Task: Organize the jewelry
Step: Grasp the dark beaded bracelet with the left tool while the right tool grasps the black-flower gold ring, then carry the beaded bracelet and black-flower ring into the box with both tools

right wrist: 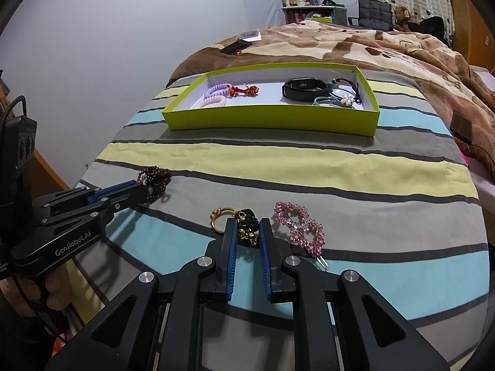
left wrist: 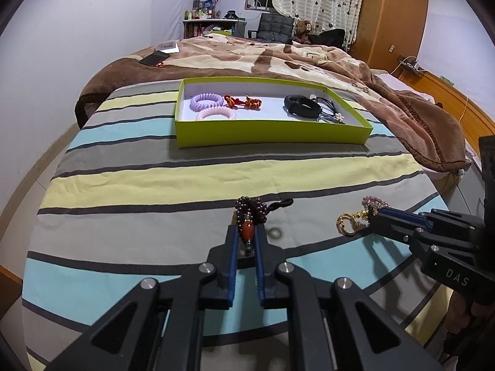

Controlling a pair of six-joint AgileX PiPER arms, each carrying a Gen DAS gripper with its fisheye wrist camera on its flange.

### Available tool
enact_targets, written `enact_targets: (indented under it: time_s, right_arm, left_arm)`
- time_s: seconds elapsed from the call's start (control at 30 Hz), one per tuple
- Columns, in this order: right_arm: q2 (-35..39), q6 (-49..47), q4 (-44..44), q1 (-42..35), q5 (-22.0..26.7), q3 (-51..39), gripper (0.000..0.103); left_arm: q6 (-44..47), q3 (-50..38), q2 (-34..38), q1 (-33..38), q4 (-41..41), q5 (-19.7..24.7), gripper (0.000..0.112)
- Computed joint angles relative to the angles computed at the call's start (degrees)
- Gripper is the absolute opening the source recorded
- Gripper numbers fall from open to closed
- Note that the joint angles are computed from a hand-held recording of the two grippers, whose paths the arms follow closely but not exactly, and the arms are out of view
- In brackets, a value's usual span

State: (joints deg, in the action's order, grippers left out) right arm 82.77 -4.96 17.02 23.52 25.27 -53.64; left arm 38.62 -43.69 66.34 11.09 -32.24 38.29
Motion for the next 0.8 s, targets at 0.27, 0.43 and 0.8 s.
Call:
enact_targets:
  time_s: [0.27, 0.43, 0.8]
  right_arm:
    - [-1.9, -0.7, 0.9, -0.4, -0.5, 1.6, 0.014]
    - [-3.5, -0.8, 0.9, -0.3, -0.8, 2.7, 0.014]
    - [-8.2, 0.4, -0.4, 0.0, -0.2, 3.9, 0.014]
  left_arm:
    - [1.1, 1.2, -2.8, 0.7, -1.2, 0.6, 0.008]
    - [4.2, 1.4, -4.0, 2.8, -3.9, 2.6, 0.008]
    - [5.4, 0.7, -8.1, 5.4, -5.3, 7.3, 0.008]
